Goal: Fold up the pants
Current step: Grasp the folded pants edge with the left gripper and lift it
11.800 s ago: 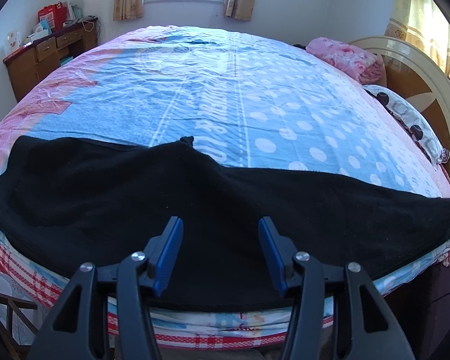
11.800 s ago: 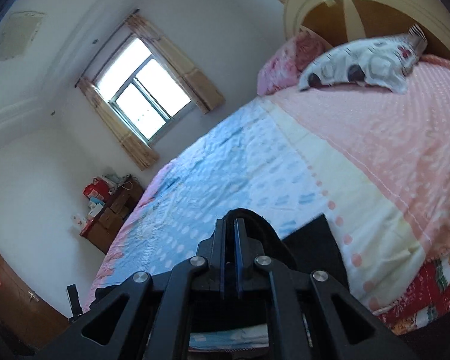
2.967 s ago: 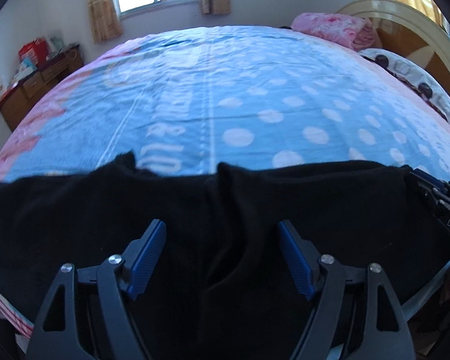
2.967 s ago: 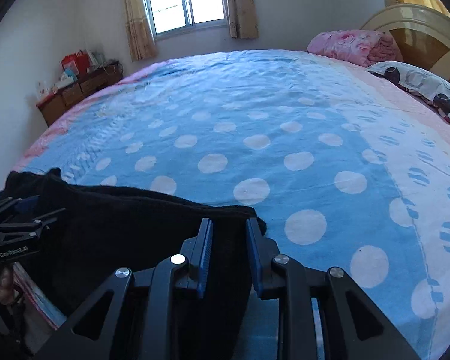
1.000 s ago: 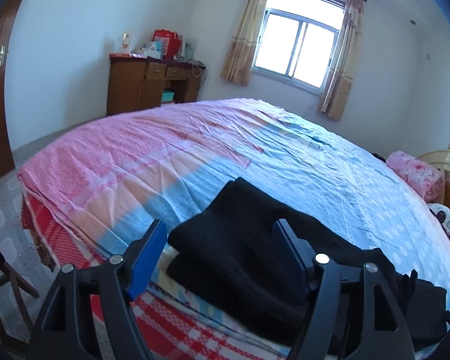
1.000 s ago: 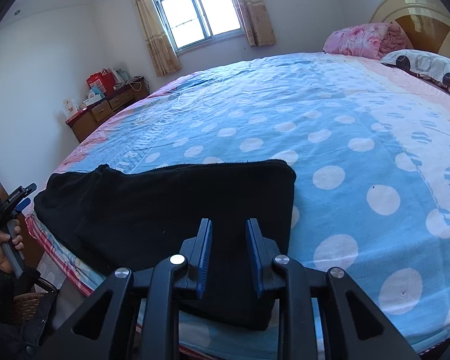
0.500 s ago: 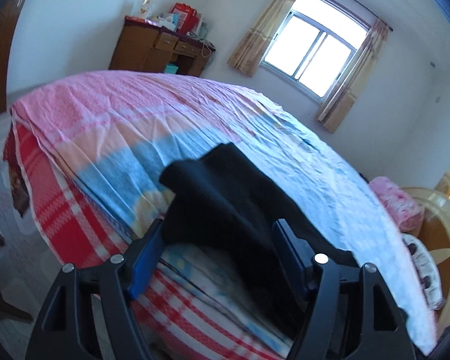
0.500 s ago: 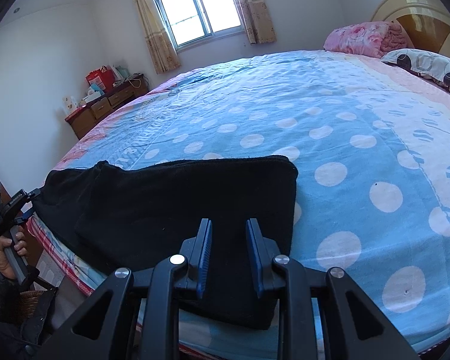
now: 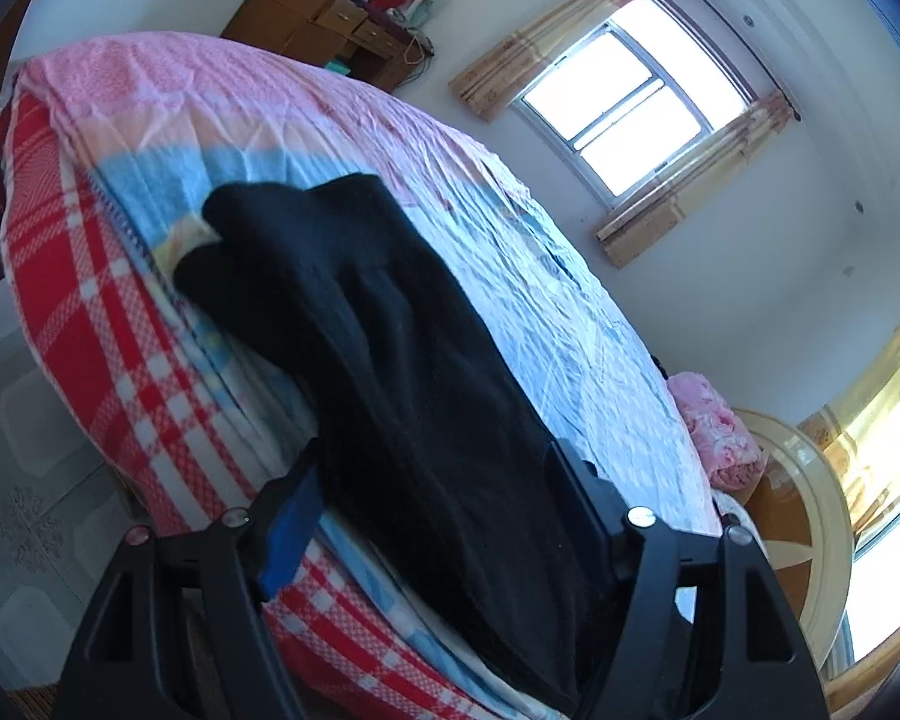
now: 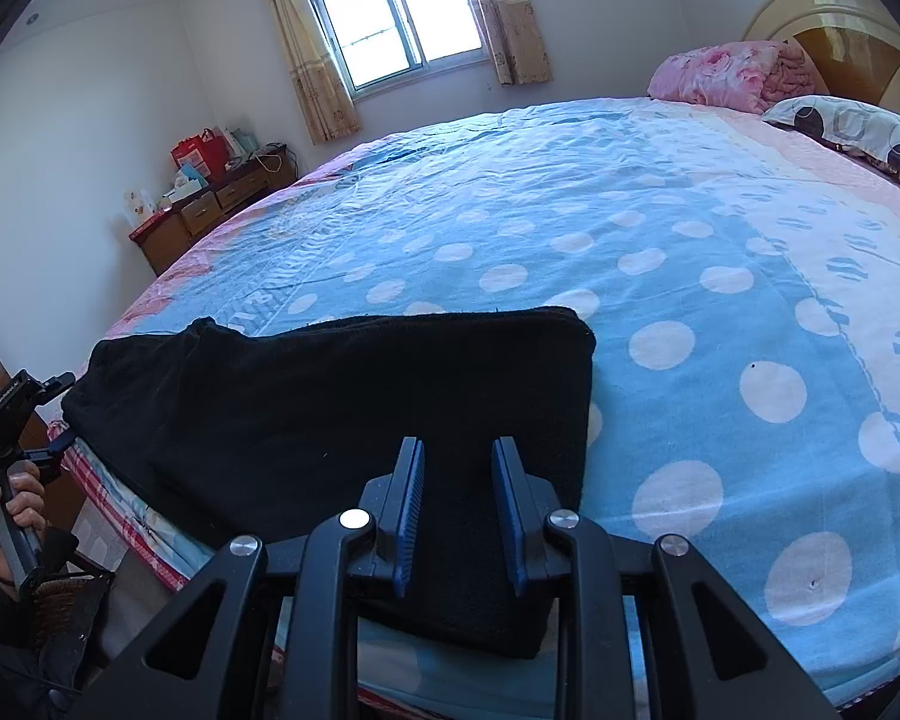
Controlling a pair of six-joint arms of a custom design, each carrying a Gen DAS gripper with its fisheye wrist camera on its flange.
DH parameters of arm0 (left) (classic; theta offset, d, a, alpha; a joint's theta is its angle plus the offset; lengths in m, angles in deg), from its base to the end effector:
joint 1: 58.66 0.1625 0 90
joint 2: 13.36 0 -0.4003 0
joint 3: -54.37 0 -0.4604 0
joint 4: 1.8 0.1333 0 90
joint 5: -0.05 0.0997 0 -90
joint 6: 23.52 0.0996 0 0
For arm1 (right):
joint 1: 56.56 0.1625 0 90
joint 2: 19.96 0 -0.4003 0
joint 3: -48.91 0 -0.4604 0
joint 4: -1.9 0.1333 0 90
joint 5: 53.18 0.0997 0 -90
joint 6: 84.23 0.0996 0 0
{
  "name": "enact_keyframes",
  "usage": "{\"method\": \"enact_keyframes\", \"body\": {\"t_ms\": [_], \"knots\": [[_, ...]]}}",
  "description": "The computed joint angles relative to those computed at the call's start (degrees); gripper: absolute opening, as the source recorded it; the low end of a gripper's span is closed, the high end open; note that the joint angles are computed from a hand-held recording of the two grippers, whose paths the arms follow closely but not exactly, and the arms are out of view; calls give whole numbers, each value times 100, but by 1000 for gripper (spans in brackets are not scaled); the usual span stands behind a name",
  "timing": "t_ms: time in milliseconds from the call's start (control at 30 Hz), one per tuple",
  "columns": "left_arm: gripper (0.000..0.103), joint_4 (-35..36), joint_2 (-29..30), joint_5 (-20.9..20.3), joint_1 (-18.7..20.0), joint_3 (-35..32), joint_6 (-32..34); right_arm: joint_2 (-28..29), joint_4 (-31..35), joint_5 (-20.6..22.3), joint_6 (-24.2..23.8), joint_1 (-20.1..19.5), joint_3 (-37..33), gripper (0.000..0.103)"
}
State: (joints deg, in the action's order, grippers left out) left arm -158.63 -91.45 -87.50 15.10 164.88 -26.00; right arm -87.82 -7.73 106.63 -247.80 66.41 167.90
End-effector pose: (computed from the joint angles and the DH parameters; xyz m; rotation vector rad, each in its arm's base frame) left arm -0.0385 -0.6239 0.2816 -0.3338 -2.9292 0.9110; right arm 0.2508 -0.3135 0.0774 -0.3265 -2.0206 1.3684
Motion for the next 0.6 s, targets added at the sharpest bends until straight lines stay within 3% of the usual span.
{"method": "enact_keyframes", "body": {"t_ms": [200,300,333,367,600], "knots": [[73,-354,488,234,113,-610,-117,-35,10,-46,17,-15,27,25],[43,-314,648,585,65,-788,-170,-15,53,-31,25,-23,10,25],[27,-251,680,737,37,-811,-107,-5,54,-17,18,-20,5,25],[20,-199,687,815,27,-800,-49,-6,51,-18,5,-26,5,25],[14,-323,445,862,-82,-508,473,-105,-203,5,-162,2,84,25]]}}
